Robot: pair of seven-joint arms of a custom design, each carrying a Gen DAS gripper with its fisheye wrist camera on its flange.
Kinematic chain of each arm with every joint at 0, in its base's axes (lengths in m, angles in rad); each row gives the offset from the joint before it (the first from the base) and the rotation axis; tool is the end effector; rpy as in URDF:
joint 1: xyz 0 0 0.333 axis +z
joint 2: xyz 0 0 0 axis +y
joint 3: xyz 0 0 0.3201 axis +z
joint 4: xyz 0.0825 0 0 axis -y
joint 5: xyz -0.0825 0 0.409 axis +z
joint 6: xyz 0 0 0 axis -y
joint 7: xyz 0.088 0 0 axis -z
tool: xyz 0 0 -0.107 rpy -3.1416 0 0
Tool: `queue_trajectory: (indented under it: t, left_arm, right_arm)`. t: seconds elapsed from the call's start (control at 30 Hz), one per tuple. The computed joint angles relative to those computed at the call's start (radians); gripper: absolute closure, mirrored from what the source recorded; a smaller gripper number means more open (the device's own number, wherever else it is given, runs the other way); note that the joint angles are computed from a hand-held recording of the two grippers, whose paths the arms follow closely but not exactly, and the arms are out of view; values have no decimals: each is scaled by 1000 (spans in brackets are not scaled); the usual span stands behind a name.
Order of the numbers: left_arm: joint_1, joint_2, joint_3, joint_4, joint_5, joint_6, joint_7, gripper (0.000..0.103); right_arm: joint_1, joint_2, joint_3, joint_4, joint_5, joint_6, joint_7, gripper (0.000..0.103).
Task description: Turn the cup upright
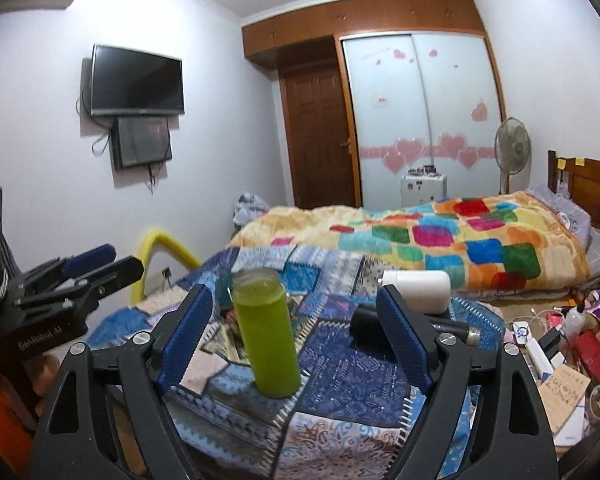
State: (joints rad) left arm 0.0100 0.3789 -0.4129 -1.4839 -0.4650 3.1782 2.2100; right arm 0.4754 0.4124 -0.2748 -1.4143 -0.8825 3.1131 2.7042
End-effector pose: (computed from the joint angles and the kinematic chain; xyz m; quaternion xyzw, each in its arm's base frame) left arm 0.7055 -0.1876 0.6218 -0.4264 0.6574 -0.5125 0.3512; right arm 0.6972 0.2549 0.5955 -0.5704 0.5489 -0.3617 0.4925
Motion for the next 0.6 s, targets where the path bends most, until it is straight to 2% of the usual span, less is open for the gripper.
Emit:
queue_trajectory:
  t: [0.03,0.1,0.17,0.23,0.27,0.33,0.37,0.5,0.6]
  left_arm:
    - [17,-8,-23,-18,-8,20,12,38]
    - [105,-16,-133,-48,-35,45,64,37]
    - [174,-19,-222,-72,-53,75,100,34]
    - [224,-17,-283,-95,-38,113,105,29]
    - [265,-14,-332,-109,-26,131,103,26]
    - [339,-7,-418,-133,2,154,88,12]
    - [373,-1,-457,-146,20,170,78,12]
    - [443,-9,-524,-194,79,217,25,8]
    - [467,-9,-545,-210,120,236,-17,5]
  right_arm:
    - [41,-5,-50,-5,-40,9,60,19]
    - [106,-6,-129,0,-131,7,177,15]
    - [142,-11,-167,5,-223,-9,271,10]
    - [174,-17,-199,6,-319,-20,371,2]
    - [176,-18,-200,9,-347,-26,398,0]
    - [183,-21,-201,13,-407,-46,450,0]
    - [188,-30,-201,6,-441,-54,479,0]
    - [182,-49,-179,-3,-532,-81,552,0]
    - [167,-57,-156,-5,-588,-96,599,0]
